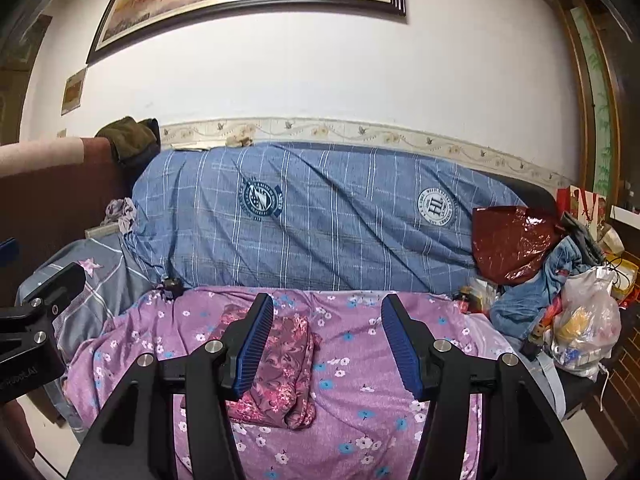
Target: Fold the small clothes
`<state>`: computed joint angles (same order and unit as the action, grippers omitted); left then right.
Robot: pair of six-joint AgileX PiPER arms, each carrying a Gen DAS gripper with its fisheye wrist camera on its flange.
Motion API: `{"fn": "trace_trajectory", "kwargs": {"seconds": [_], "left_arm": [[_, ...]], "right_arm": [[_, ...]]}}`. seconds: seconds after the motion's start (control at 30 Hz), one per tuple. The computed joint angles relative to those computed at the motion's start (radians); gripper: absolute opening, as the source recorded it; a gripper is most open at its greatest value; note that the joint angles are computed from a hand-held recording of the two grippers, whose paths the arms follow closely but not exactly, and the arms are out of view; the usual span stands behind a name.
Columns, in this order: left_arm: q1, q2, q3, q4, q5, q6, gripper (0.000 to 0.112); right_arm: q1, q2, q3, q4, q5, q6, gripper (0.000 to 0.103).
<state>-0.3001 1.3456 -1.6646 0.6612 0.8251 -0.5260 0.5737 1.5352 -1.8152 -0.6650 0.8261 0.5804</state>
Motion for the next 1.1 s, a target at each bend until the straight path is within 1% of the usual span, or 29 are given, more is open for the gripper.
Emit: {"fn": "trace_trajectory", "kwargs": {"seconds": [0.2,0.4,0.83,1.0,1.1], "left_arm": [[-0.01,-0.014,-0.01,-0.005,-0.002,0.012,0.103],[0.018,-0.003,-0.034,-0.052,-0.02,0.053,0.103],[0.065,0.083,-0.102,-0.116,-0.025,0.082,0.103],[0.08,0.117,-0.121,-0.14,-0.033,0.103,0.103],[0.106,0.14,-0.136,-0.192,-0.045,0.132,0.103]], "right_arm": [[0.022,-0.018,-0.008,-0.037,0.016,0.011,0.061],[0.037,-0.006,-0.038,-0.057,0.03,0.017,0.061],[0.009,0.067,-0.104,-0.014,0.033,-0.033,0.062],[-0.013,0.113,-0.154,0.021,0.04,-0.064,0.062],[-0.016,0.153,-0.196,0.037,0.051,-0.085,0.062]]}}
